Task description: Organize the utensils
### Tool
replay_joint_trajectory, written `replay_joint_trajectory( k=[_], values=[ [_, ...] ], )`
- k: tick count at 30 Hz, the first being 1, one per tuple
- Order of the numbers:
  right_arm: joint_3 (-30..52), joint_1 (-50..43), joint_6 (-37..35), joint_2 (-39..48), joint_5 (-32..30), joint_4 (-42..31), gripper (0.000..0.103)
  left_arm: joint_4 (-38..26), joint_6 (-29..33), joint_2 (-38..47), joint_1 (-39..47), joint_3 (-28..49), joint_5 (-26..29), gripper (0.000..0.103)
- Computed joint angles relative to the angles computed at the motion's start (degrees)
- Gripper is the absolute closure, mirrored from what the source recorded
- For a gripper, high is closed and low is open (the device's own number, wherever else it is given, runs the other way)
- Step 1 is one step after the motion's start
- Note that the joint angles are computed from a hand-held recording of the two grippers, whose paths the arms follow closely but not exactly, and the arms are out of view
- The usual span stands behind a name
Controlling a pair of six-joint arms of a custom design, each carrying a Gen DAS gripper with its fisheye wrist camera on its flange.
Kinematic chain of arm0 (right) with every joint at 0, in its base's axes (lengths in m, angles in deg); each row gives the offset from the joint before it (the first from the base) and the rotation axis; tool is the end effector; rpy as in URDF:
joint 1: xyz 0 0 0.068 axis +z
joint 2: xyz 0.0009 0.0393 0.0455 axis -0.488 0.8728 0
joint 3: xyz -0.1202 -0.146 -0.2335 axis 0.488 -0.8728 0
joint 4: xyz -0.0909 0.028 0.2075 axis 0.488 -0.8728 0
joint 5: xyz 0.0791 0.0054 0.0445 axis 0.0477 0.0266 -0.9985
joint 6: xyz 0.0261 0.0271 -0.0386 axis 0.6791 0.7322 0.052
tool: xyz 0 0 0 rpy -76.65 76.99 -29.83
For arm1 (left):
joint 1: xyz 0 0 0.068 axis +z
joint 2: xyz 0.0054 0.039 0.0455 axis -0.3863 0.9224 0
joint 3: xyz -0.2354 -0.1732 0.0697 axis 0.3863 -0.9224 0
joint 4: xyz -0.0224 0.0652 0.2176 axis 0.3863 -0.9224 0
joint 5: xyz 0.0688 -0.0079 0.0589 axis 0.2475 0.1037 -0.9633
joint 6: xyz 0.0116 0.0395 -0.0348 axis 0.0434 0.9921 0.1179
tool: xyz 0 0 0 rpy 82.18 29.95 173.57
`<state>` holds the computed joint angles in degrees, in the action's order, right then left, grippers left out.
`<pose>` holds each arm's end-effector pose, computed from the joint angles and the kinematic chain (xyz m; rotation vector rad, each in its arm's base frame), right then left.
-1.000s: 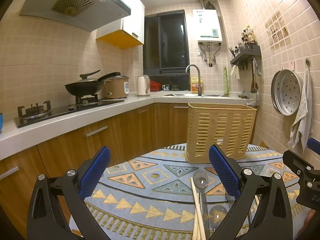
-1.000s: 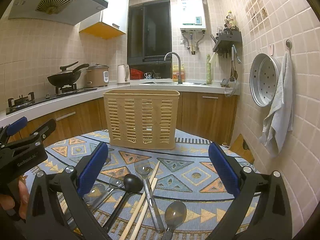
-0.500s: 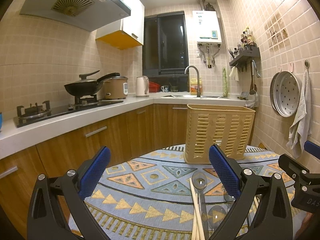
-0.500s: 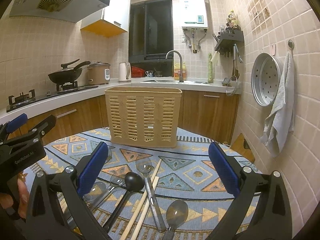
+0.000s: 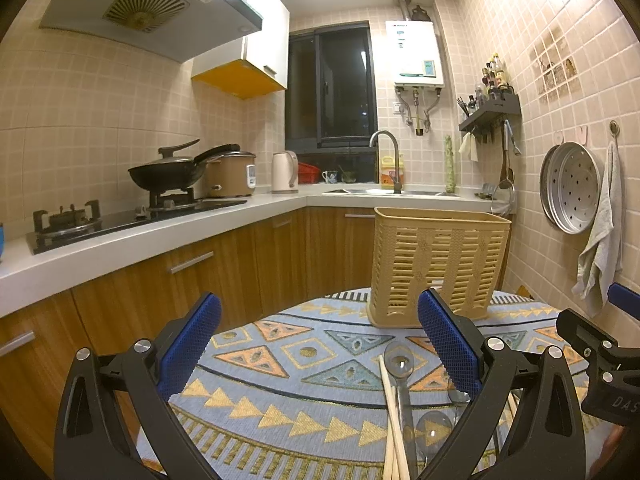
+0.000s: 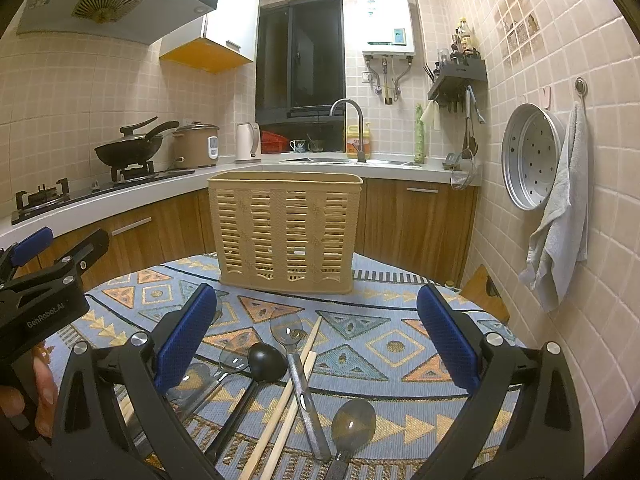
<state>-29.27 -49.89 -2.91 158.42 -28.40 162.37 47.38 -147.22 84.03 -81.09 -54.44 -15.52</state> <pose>0.2210 -0.0559 0.1438 -0.4164 1.8026 0.3624 0.1456 -0.1697 0.1594 -0.4127 1.7164 0.3932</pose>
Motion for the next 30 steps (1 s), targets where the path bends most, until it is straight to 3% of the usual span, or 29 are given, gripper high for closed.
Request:
replay_joint_trajectory(
  k=[11,12,30],
  values=[
    [0.3,0.7,-0.5,-0.2,0.6,-0.9,0.007,-6.7,-5.5,1.3,-0.7,2.4,-0.3,0.008],
    [0.3,0.7,-0.5,-0.2,0.6,-0.9,0.007,-3.8,-2.9,0.6,-0.3,1.4,-0.1,0.008],
    [0.3,1.1,-0.8,-0.8,1.0,-2.1,0.007,-4.4,-3.6,0.7,-0.3,1.6,-0.1,0.008]
  ],
)
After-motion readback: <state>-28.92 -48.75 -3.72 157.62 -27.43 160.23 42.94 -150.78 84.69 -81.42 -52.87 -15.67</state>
